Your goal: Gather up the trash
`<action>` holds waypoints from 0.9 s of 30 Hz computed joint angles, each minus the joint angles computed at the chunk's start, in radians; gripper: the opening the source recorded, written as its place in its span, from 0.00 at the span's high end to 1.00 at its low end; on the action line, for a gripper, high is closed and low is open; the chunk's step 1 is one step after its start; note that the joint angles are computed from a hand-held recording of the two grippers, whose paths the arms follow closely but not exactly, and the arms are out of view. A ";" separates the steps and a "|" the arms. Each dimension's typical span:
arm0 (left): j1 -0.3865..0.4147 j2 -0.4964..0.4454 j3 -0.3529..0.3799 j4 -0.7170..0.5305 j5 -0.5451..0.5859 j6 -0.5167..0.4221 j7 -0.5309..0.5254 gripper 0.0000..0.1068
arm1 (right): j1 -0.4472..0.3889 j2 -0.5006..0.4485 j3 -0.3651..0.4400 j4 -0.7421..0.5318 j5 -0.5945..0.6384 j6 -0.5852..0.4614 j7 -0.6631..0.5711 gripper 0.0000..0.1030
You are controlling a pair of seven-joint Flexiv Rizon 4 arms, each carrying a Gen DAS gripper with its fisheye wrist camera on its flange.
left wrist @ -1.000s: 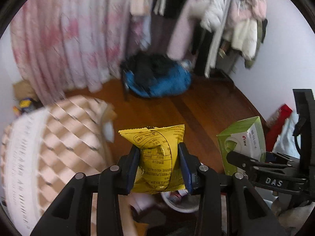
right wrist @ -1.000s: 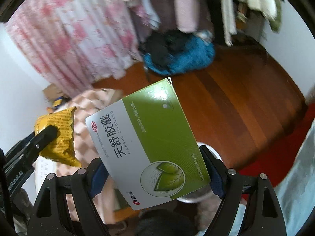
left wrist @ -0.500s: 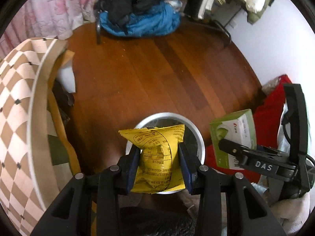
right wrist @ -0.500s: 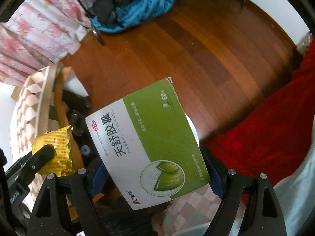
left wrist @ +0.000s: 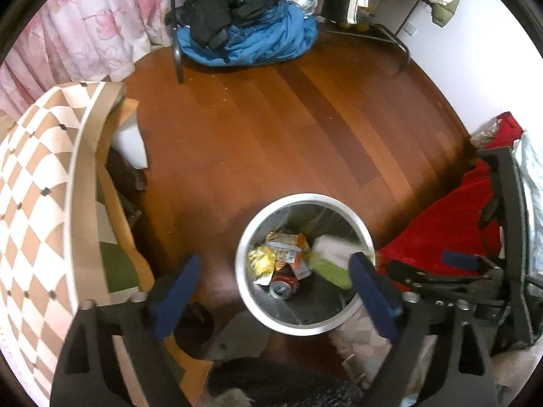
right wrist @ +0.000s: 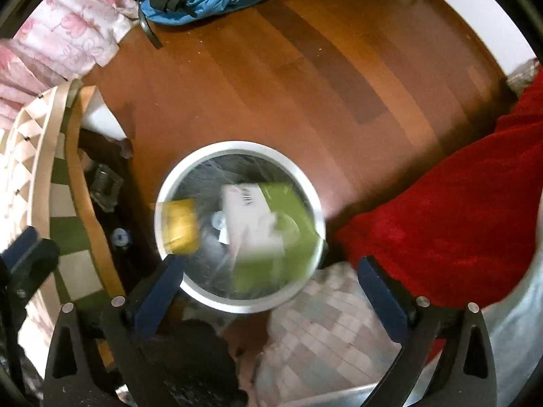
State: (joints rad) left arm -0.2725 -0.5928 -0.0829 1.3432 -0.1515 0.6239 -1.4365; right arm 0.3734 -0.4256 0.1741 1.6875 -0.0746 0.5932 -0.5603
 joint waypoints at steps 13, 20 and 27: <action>0.024 0.144 0.012 0.105 0.020 0.064 0.036 0.08 | 0.042 0.175 0.028 0.012 -0.033 -0.109 0.046 0.00; 0.051 0.271 -0.007 0.192 -0.044 0.100 0.111 0.08 | 0.074 0.305 0.056 0.042 -0.081 -0.121 0.125 0.00; 0.080 0.394 -0.016 0.273 -0.169 0.113 0.222 0.08 | 0.105 0.429 0.097 0.046 -0.144 -0.133 0.211 0.00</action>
